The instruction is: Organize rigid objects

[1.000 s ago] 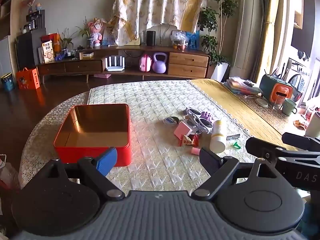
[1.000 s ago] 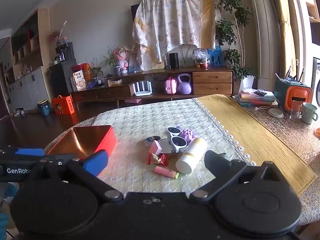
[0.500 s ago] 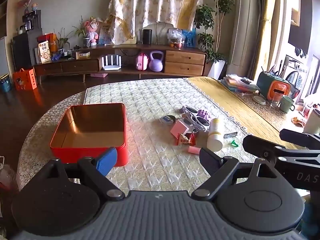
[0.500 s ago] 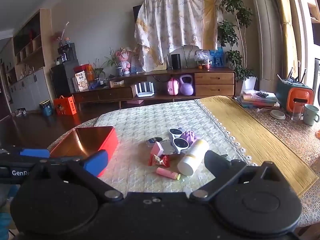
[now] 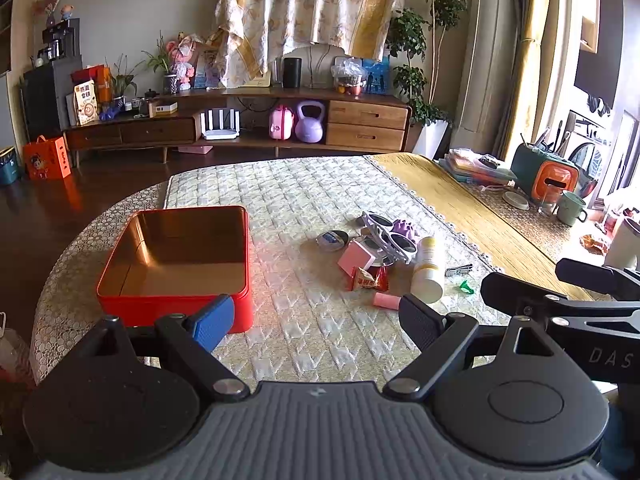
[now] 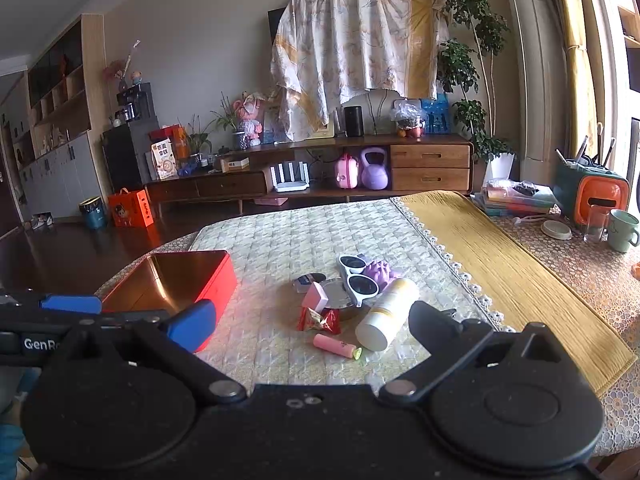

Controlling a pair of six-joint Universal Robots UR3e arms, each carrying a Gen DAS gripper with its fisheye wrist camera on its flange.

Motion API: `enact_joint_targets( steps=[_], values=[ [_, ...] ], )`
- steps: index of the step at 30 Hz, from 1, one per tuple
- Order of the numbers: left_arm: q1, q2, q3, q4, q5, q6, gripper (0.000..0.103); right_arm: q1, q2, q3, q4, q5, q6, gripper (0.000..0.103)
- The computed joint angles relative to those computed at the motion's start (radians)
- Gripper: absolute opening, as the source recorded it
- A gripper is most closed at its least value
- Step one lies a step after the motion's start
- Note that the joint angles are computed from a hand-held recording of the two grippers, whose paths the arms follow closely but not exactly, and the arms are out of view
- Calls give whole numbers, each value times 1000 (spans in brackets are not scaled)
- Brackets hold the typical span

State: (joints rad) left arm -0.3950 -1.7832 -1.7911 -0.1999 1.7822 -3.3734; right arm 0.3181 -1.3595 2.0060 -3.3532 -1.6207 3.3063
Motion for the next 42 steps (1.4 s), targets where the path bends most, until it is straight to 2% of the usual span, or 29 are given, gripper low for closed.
enact_joint_targets(
  steps=[20, 32, 37, 42],
  values=[
    [25, -24, 6, -8, -31, -6, 90, -31, 17, -7, 26, 32, -11, 102],
    [40, -219, 218, -37, -93, 34, 90, -144, 52, -1, 49, 46, -90, 101],
    [13, -350, 385, -122, -36, 27, 90, -194, 90, -14, 50, 74, -131, 100],
    [0, -464, 531, -197, -49, 42, 90, -247, 148, -52, 49, 111, -169, 96]
  ],
)
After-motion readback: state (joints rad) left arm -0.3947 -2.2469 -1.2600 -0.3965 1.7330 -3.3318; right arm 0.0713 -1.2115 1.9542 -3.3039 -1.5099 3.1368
